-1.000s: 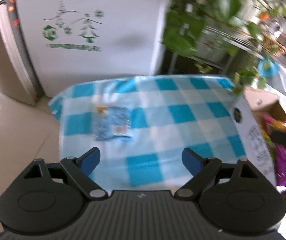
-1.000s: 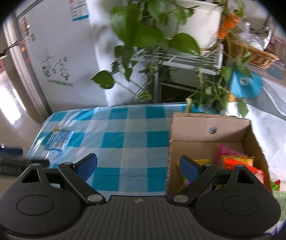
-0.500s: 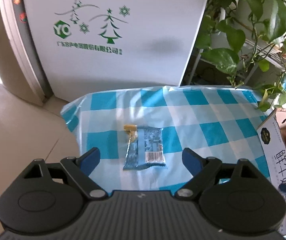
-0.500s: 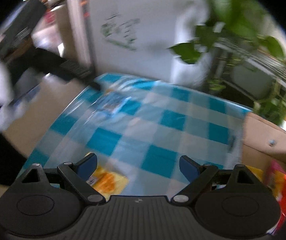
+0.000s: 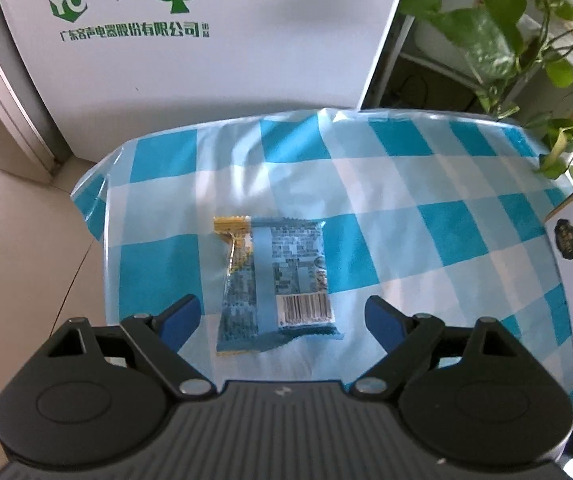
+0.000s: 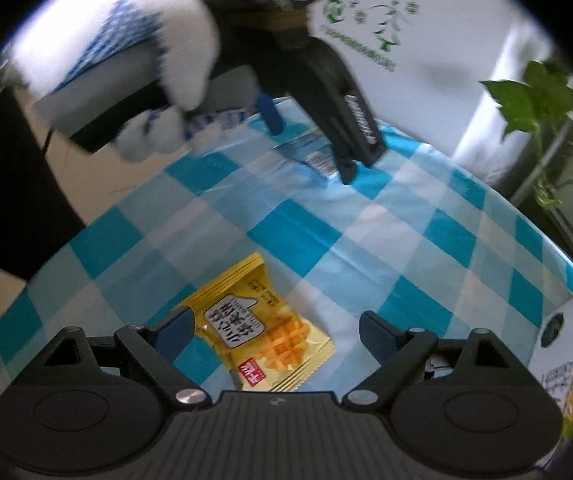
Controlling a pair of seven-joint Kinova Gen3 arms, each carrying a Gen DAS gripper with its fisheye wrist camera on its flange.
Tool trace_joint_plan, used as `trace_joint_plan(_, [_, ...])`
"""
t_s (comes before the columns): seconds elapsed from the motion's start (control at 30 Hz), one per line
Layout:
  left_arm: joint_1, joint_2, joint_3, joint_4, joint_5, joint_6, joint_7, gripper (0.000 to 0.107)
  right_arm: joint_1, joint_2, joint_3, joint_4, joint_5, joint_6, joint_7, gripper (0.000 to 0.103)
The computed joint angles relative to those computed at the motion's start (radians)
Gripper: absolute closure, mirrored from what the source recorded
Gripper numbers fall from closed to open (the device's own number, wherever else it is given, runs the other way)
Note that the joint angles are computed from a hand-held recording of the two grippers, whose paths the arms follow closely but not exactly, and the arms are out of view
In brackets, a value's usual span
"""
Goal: Organize snacks
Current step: 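Move left tool over blue bag while right tool moves over yellow waffle bag, then grasp blue bag with left tool while right tool grasps yellow waffle bag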
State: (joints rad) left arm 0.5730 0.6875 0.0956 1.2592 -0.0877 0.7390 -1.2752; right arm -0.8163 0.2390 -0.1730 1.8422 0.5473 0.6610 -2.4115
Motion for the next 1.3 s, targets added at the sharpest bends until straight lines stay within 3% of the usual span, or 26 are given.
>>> trace_joint_plan(0.13, [-0.005, 0.035, 0.011, -0.049, 0.0, 0.043, -0.032, 0.018, -0.004, 0.012, -0.013, 0.001, 0.018, -0.003, 0.068, 0.01])
trace_joint_plan(0.27, [0.017, 0.051, -0.007, -0.065, -0.022, 0.042, -0.041, 0.01, -0.016, 0.024, -0.011, 0.011, 0.042, -0.022, 0.121, 0.007])
trace_joint_plan(0.37, [0.029, 0.065, -0.012, -0.083, -0.037, 0.054, -0.055, 0.005, -0.004, 0.04, -0.011, 0.001, 0.013, -0.027, 0.175, 0.006])
trace_joint_plan(0.57, [0.028, 0.068, -0.015, -0.084, -0.028, 0.049, -0.05, 0.005, 0.006, 0.054, 0.013, -0.001, -0.034, -0.072, 0.193, 0.0])
trace_joint_plan(0.7, [0.021, 0.07, -0.008, -0.087, -0.025, 0.053, -0.061, 0.005, 0.059, 0.064, 0.004, -0.014, -0.142, -0.087, 0.243, 0.0])
trace_joint_plan(0.8, [0.025, 0.061, -0.014, -0.062, -0.026, 0.025, -0.057, 0.005, 0.065, 0.066, 0.013, -0.019, -0.189, -0.086, 0.246, 0.0])
trace_joint_plan(1.0, [0.028, 0.054, -0.016, -0.05, -0.031, 0.018, -0.049, 0.005, 0.03, 0.066, 0.043, -0.007, -0.168, -0.099, 0.181, 0.0])
trace_joint_plan(1.1, [0.029, 0.05, -0.017, -0.041, -0.034, 0.006, -0.047, 0.005, 0.022, 0.066, 0.049, -0.011, -0.158, -0.095, 0.154, 0.006])
trace_joint_plan(1.23, [0.033, 0.05, -0.019, -0.042, -0.036, 0.009, -0.04, 0.005, -0.011, 0.065, 0.08, -0.024, -0.109, -0.068, 0.038, 0.028])
trace_joint_plan(1.3, [0.035, 0.048, -0.02, -0.04, -0.037, 0.01, -0.033, 0.006, -0.003, 0.058, 0.081, -0.02, -0.102, -0.068, -0.003, 0.031])
